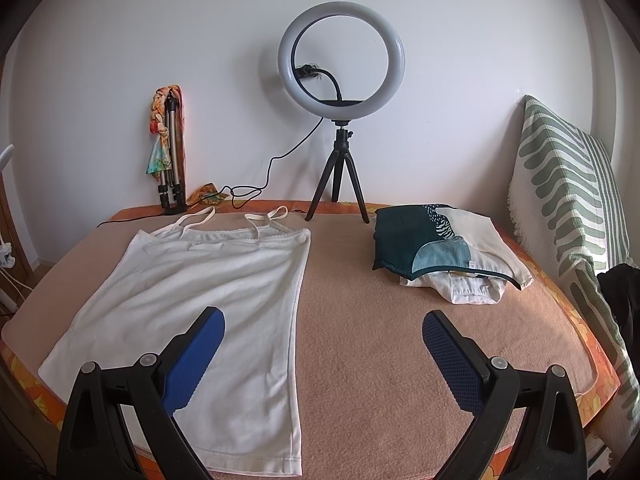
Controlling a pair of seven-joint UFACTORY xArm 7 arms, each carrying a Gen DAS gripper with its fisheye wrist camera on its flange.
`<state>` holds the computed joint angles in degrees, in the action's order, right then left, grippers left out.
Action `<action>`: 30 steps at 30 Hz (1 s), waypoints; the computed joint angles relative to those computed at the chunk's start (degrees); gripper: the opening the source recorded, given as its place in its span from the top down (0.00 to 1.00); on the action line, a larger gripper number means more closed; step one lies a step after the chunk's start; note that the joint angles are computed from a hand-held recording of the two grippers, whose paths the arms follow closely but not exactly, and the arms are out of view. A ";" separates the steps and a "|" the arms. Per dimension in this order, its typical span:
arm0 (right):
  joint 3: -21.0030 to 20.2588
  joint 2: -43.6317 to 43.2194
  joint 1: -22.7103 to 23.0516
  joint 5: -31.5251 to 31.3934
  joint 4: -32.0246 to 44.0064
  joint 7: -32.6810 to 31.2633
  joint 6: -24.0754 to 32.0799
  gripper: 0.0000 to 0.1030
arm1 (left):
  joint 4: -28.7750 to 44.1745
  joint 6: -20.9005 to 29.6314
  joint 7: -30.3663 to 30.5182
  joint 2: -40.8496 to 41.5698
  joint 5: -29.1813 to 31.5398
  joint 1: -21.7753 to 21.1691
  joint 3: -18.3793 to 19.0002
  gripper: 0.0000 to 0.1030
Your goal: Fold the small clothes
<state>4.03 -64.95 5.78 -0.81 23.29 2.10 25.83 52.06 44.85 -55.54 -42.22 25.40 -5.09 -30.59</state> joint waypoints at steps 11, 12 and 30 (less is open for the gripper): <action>0.40 0.99 0.24 0.00 0.78 0.38 -0.41 0.03 | -0.32 0.05 0.06 -0.24 0.06 -0.22 0.30 0.00; 0.44 1.18 0.32 0.01 0.89 0.43 -0.52 0.03 | -0.42 0.10 0.05 -0.36 0.06 -0.21 0.34 0.00; 1.83 7.55 5.79 1.45 3.87 2.09 -4.45 0.13 | -11.31 -4.09 8.48 -5.79 -7.18 -6.06 9.03 0.00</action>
